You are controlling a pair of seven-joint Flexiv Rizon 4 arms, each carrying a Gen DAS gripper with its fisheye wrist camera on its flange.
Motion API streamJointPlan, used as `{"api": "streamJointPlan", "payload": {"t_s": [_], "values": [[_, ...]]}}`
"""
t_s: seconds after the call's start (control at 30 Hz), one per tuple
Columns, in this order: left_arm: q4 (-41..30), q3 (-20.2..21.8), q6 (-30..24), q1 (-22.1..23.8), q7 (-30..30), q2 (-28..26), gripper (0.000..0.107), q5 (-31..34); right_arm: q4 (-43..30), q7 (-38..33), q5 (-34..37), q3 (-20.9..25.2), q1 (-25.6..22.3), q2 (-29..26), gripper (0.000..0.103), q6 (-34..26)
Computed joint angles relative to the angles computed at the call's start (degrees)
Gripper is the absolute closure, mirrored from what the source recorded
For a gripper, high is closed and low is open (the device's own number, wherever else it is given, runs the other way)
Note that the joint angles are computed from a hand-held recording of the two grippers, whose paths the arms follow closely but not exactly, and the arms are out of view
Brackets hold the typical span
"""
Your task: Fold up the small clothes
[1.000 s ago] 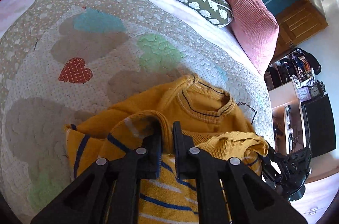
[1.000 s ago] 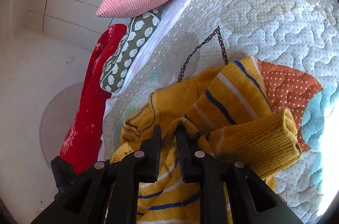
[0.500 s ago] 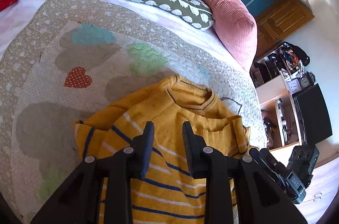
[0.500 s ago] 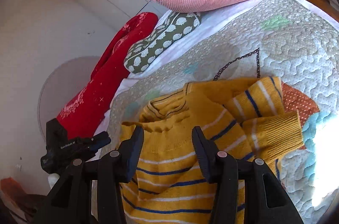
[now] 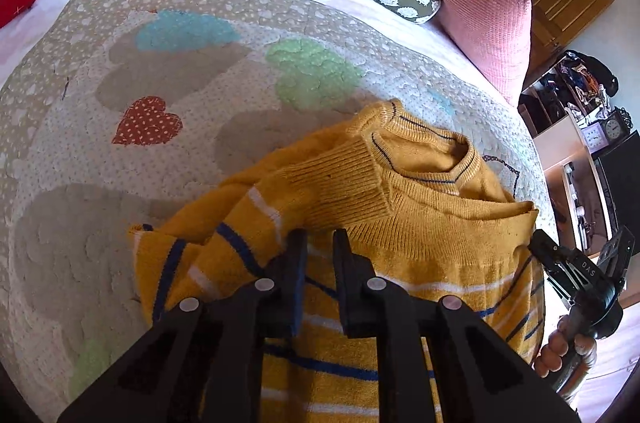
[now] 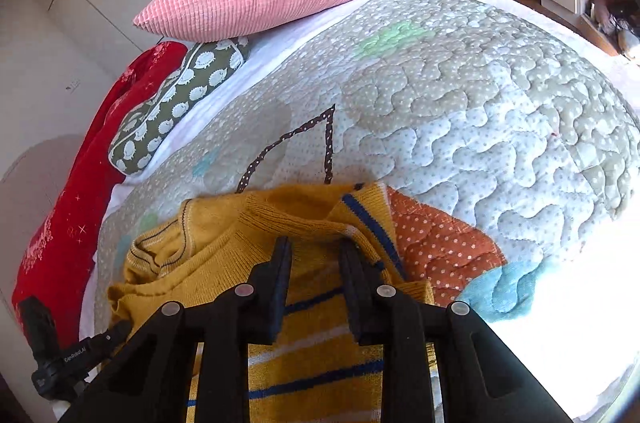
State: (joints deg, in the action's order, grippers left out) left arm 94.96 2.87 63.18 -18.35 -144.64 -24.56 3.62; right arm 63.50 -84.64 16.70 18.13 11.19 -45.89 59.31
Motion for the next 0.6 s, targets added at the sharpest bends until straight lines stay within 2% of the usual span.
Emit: {"api": "streamJointPlan", "payload": {"t_s": [0.07, 0.13, 0.2, 0.33, 0.4, 0.43, 0.5, 0.53, 0.57, 0.6], "values": [[1.55, -0.68, 1.73, 0.43, -0.08, 0.98, 0.093, -1.24, 4.19, -0.9, -0.28, -0.6, -0.11, 3.13, 0.076, 3.43], [2.42, -0.41, 2.05, -0.05, -0.59, 2.28, 0.091, -0.95, 7.91, -4.22, 1.15, 1.74, -2.19, 6.09, 0.07, 5.44], [3.58, -0.19, 2.24, -0.68, -1.19, 3.99, 0.087, -0.03, 11.61, -8.65, 3.79, 4.89, -4.99, 9.23, 0.07, 5.89], [7.53, -0.08, 3.07, -2.03, -3.02, 7.72, 0.077, 2.89, 17.89, -21.29, 12.76, 11.54, -11.7, 14.27, 0.07, 1.92], [8.89, -0.15, 1.17, -2.48, -3.87, 8.96, 0.077, 4.65, 20.01, -25.75, 15.8, 12.6, -13.65, 15.38, 0.07, -1.78], [8.31, 0.07, -2.28, -2.87, -4.11, 9.23, 0.077, 6.45, 21.18, -26.34, 15.49, 11.52, -13.2, 15.72, 0.07, -2.88], [5.43, 1.03, -11.32, -4.15, -6.94, 9.24, 0.077, 12.36, 23.8, -23.47, 12.4, 6.41, -9.37, 16.04, 0.071, -0.78], [4.66, 1.08, -14.15, -4.29, -8.26, 9.49, 0.078, 14.67, 24.47, -22.59, 11.94, 4.28, -8.05, 15.92, 0.075, 0.84], [4.97, 0.88, -15.31, -4.01, -9.43, 10.18, 0.083, 15.76, 24.32, -22.27, 12.88, 3.6, -8.02, 15.69, 0.075, 1.77], [5.56, 0.52, -15.97, -3.56, -10.71, 11.06, 0.083, 16.07, 25.98, -18.23, 10.7, 1.06, -6.39, 16.45, 0.067, 4.32]]}}
